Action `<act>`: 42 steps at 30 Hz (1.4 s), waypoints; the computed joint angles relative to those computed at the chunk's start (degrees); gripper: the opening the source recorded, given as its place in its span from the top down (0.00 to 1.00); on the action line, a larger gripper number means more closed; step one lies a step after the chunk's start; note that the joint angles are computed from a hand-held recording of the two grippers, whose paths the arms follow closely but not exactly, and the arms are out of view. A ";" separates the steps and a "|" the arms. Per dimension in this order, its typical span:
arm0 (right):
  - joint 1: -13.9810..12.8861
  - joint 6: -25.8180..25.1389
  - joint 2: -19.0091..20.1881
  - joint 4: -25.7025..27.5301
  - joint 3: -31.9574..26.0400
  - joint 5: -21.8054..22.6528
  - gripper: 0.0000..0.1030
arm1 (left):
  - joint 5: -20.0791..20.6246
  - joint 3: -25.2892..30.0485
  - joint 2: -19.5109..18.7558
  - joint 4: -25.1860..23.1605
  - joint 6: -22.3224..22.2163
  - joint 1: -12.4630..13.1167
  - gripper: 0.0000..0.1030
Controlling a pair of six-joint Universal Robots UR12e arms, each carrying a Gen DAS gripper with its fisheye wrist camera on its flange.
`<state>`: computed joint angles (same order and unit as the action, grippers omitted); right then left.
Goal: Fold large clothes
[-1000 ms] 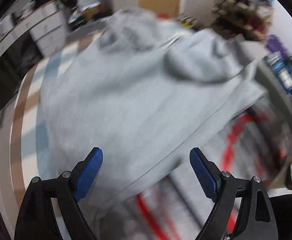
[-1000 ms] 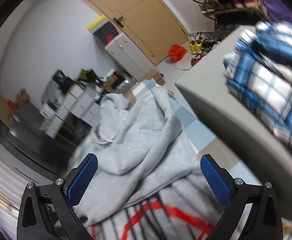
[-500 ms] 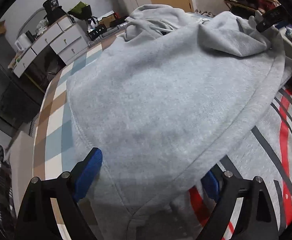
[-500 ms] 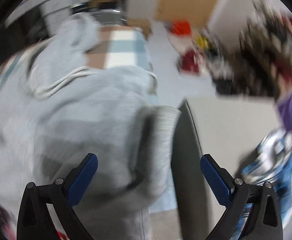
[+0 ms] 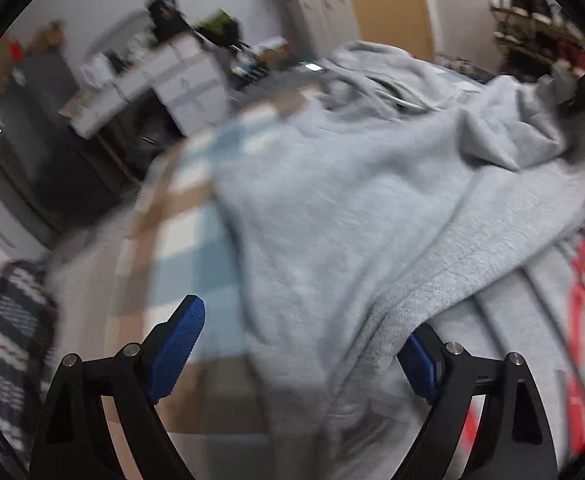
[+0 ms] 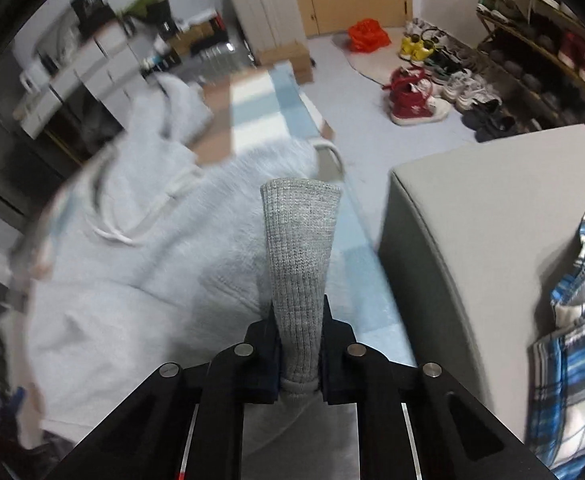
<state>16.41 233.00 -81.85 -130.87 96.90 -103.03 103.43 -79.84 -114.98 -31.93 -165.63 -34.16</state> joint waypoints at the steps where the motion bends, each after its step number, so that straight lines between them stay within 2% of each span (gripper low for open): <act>1: 0.22 0.68 -0.39 -2.47 0.40 0.41 0.88 | 2.40 0.14 -0.48 1.84 -0.25 -0.04 0.15; 3: 0.37 2.16 -0.57 -8.44 1.12 0.94 0.88 | 1.49 1.13 -0.64 -0.07 -4.66 1.12 0.15; 5: 1.44 4.33 -1.13 -16.87 2.91 -0.41 0.88 | 0.46 1.44 -0.43 -1.20 -8.15 2.18 0.15; 7: 2.43 6.08 -1.06 -19.46 3.84 -2.57 0.88 | 0.93 1.08 -0.15 -1.22 -8.74 2.50 0.15; 8: 2.99 6.29 -0.90 -18.99 4.33 -2.84 0.88 | 0.90 0.76 -0.03 -1.14 -8.07 2.59 0.15; 10: 3.40 5.62 -0.25 -14.00 4.19 -1.55 0.88 | -0.92 0.52 0.15 -1.74 -7.13 2.84 0.15; 12: 3.47 5.59 0.32 -5.90 3.59 1.66 0.87 | -5.28 0.26 0.70 -2.98 -5.10 3.23 0.15; 13: 3.20 5.65 0.21 -4.67 4.23 4.35 0.87 | -8.38 0.19 0.96 -3.14 -4.15 3.51 0.15; 14: 3.21 5.95 -0.44 -5.84 5.28 5.40 0.86 | -13.14 -0.08 1.38 -3.33 -3.48 4.06 0.15; 16: 3.47 5.19 -1.44 -3.49 5.02 4.99 0.78 | -18.06 -0.89 2.43 -3.94 -3.56 4.52 0.15; 17: 3.65 3.75 -1.94 -1.66 4.40 4.58 0.65 | -21.98 -0.94 2.65 -3.79 -4.13 5.08 0.15; 18: 4.02 2.07 -2.41 0.19 3.64 3.26 0.36 | -24.51 -1.00 2.84 -3.98 -4.44 5.47 0.15; 19: 4.50 1.05 -2.49 2.41 2.62 0.96 0.20 | -27.00 -0.77 2.98 -4.75 -5.17 5.79 0.15; 20: 5.39 -0.36 -2.52 5.29 1.03 -3.73 0.07 | -29.51 -0.36 2.93 -5.45 -6.00 6.27 0.15; 21: 6.15 -2.18 -2.33 6.85 -0.23 -8.36 0.07 | -31.27 -0.48 3.11 -5.58 -6.96 6.54 0.15; 23: 6.52 -8.81 -1.37 7.42 -2.64 -12.66 0.07 | -33.64 -0.08 2.97 -6.15 -8.70 7.04 0.15; 25: 6.21 -15.06 0.10 6.27 -4.64 -12.51 0.06 | -32.50 0.17 2.61 -5.91 -9.09 6.83 0.15; 28: 5.99 -25.54 4.61 8.40 -9.64 -12.09 0.06 | -28.57 1.19 1.41 -6.68 -9.14 6.20 0.15; 32: 5.81 -41.14 11.36 15.82 -15.79 -10.13 0.08 | -26.30 2.29 0.33 -9.03 -9.44 5.98 0.15; 34: 5.30 -43.65 12.96 18.17 -16.67 -9.29 0.09 | -25.70 2.34 0.13 -8.87 -9.72 5.90 0.15; 35: 4.70 -44.49 13.45 19.02 -16.86 -7.50 0.12 | -25.30 2.47 -0.03 -9.03 -9.70 5.81 0.15; 37: 3.45 -44.28 13.31 19.70 -16.44 -2.36 0.26 | -24.97 2.73 -0.29 -9.67 -9.00 5.62 0.15; 38: 2.53 -43.84 12.55 18.27 -15.44 1.75 0.42 | -24.65 3.00 -0.53 -9.96 -8.30 5.49 0.15; 39: 1.97 -44.13 11.97 17.36 -14.90 4.04 0.64 | -24.34 2.83 -0.42 -9.85 -7.98 5.25 0.15; 42: 1.64 -42.94 10.42 14.43 -13.20 5.36 0.85 | -21.61 2.69 -0.62 -8.54 -6.34 4.44 0.15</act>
